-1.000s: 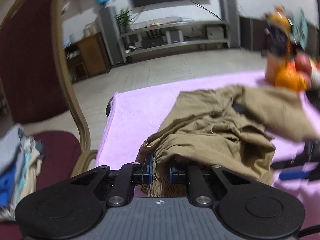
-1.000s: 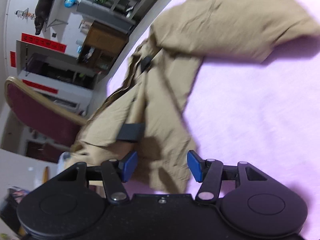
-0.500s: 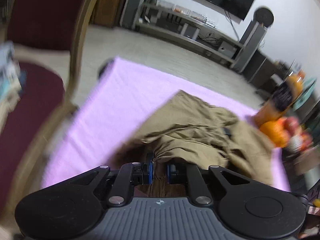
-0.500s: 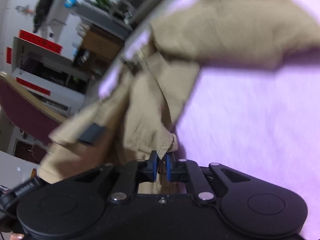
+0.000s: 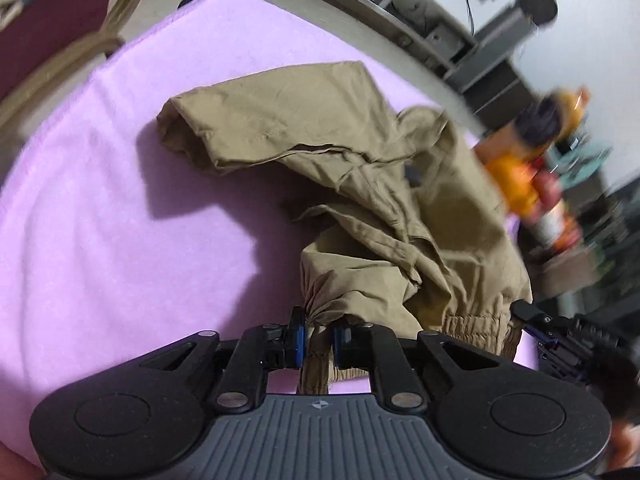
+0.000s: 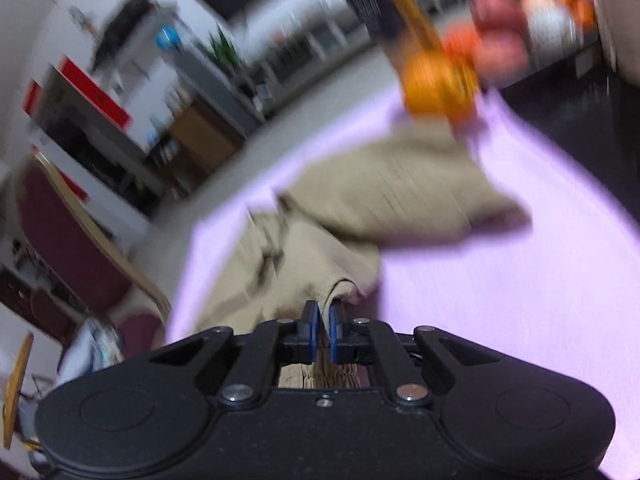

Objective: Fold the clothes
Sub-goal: 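Lift both cuffs up and shake the trousers out, then lower them onto the towel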

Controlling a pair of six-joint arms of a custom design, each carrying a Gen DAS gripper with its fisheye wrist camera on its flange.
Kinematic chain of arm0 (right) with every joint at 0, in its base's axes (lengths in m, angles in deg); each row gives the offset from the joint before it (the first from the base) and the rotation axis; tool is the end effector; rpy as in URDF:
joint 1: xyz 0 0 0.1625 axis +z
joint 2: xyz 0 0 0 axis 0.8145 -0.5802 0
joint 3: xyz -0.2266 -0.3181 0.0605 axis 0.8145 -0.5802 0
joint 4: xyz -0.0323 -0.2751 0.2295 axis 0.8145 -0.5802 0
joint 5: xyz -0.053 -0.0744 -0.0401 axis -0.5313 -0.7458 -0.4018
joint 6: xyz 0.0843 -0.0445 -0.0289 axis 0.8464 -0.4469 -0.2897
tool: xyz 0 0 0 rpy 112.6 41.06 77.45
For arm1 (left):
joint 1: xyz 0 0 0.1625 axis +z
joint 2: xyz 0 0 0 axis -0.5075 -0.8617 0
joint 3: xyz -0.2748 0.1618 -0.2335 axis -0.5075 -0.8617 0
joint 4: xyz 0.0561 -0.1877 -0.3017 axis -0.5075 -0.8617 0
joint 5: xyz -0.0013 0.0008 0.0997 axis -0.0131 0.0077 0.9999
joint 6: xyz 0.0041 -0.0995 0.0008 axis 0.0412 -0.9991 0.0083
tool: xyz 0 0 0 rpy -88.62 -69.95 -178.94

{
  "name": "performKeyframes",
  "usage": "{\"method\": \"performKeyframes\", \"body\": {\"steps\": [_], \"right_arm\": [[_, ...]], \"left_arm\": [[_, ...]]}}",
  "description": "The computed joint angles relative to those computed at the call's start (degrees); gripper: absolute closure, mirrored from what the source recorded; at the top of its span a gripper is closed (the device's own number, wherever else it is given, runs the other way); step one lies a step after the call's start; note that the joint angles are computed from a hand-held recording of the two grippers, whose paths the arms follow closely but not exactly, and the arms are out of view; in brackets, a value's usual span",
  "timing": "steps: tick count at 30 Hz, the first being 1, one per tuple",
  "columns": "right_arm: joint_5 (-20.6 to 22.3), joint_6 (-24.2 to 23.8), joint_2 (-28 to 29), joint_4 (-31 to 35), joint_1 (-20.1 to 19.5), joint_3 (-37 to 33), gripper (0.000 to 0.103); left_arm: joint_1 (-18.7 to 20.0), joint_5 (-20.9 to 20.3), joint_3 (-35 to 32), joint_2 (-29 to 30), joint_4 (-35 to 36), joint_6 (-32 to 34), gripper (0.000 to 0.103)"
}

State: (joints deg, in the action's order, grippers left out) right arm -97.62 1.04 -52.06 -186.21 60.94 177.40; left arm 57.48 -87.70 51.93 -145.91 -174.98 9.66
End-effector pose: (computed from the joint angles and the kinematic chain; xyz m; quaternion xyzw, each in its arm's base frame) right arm 0.2411 -0.2980 0.1659 -0.0510 -0.9248 0.3709 0.0677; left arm -0.1582 -0.2945 0.3276 0.0216 0.9529 -0.2592 0.1557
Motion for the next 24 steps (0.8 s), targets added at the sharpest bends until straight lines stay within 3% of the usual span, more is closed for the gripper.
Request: {"method": "performKeyframes", "body": {"steps": [2, 4, 6, 7, 8, 14, 17, 21, 24], "right_arm": [[4.67, 1.02, 0.2, 2.39, -3.63, 0.79, 0.093], [3.29, -1.03, 0.48, 3.41, -3.17, 0.31, 0.085], [1.96, -2.76, 0.15, 3.56, -2.47, 0.49, 0.067], [2.77, -2.07, -0.23, 2.63, -2.82, 1.43, 0.049], [4.62, -1.24, -0.52, 0.89, -3.96, 2.69, 0.038], [12.71, 2.4, 0.85, -4.79, -11.36, 6.69, 0.034], [15.83, -0.46, 4.21, -10.61, -13.09, 6.78, 0.031], [20.75, -4.96, 6.12, -11.29, -14.77, 5.84, 0.031], [22.85, -6.82, 5.44, -7.74, -14.64, 5.43, 0.049]], "left_arm": [[-1.57, 1.91, 0.58, 0.86, 0.49, 1.07, 0.084], [-2.24, 3.13, 0.79, 1.26, 0.53, 1.32, 0.074], [-2.25, 3.94, 0.78, 1.65, 0.62, 1.43, 0.066], [-1.81, 4.08, 0.92, 1.55, 0.52, 1.84, 0.066], [-1.65, 4.05, 0.89, 2.06, 0.4, 1.82, 0.063], [0.13, 1.66, 0.93, 2.96, 1.57, 5.07, 0.059], [0.15, 0.89, 1.84, 3.33, 0.25, 8.58, 0.059], [-0.28, 1.65, 3.37, 4.89, -2.82, 14.24, 0.058], [-0.16, 2.2, 4.32, 5.32, -5.39, 17.76, 0.064]]}}
